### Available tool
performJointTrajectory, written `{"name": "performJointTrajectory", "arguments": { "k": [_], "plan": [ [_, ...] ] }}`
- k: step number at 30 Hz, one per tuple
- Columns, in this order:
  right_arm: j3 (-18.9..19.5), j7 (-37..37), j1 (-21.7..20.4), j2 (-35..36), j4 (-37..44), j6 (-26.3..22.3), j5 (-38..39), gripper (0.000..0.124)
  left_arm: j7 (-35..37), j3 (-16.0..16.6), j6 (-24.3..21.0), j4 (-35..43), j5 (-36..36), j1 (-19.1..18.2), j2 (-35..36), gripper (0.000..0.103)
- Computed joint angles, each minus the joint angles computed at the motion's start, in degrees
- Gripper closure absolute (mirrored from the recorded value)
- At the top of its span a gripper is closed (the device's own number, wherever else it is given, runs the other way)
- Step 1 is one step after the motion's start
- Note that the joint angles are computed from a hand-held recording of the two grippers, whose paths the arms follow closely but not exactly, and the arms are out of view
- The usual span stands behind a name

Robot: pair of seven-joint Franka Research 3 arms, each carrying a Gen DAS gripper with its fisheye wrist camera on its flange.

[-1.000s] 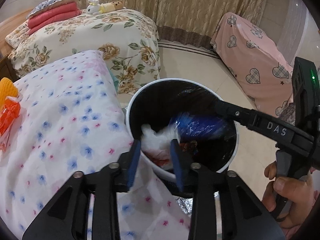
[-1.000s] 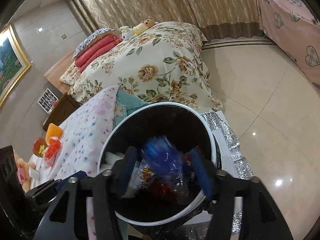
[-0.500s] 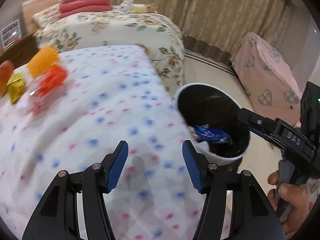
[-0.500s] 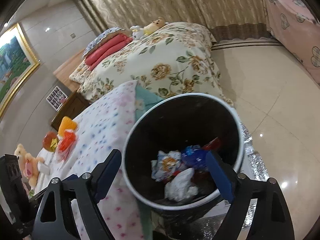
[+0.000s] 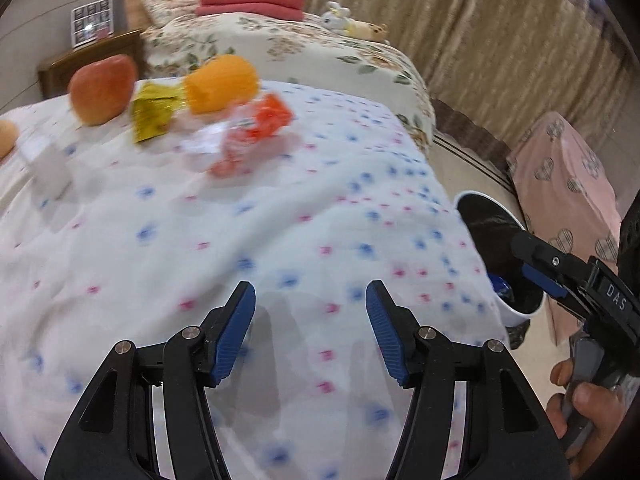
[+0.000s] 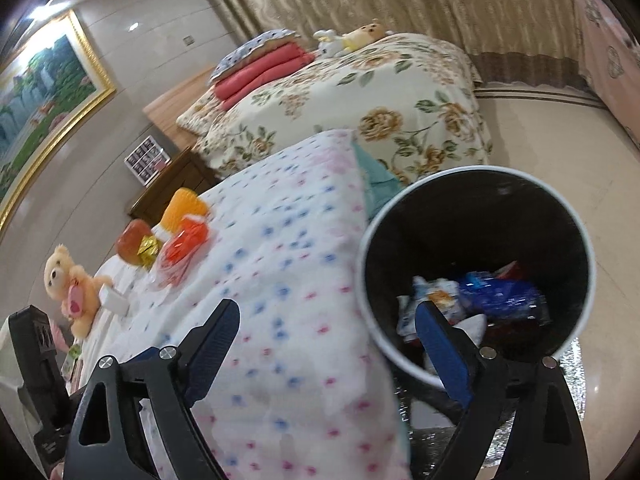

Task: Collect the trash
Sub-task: 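Move both open tools back over the bed toward the foam block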

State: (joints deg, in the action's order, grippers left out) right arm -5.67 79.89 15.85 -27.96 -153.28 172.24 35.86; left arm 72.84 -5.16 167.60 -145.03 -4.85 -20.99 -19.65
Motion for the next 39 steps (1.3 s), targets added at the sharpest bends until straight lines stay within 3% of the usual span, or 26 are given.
{"name": "performJointTrajectory", "arguments": {
  "k": [10,19,27,39],
  "plan": [
    [0.8,-1.1,4.2,4.0,3.3,-0.9,2.0,0.033,-3.5,0.8,0.4,-4.2,2.6,4.3,-4.0,0.044],
    [1.8,-3.8,6.7,8.8,8.0,-2.1,5.8,0.033,-10.1,-0.3,0.5,-5.4,8.5,11.8,-5.4,0.04],
    [4.0,-5.7,6.5,13.6,12.8,-3.5,8.7,0.033,-15.2,-0.6,-0.5,-3.7,12.6,17.2,-3.6,0.034],
    [7.2,-7.1,4.6,22.2,22.4,-5.7,13.0,0.033,-20.4,-1.3,-0.5,2.8,18.4,22.4,2.7,0.028]
  ]
}}
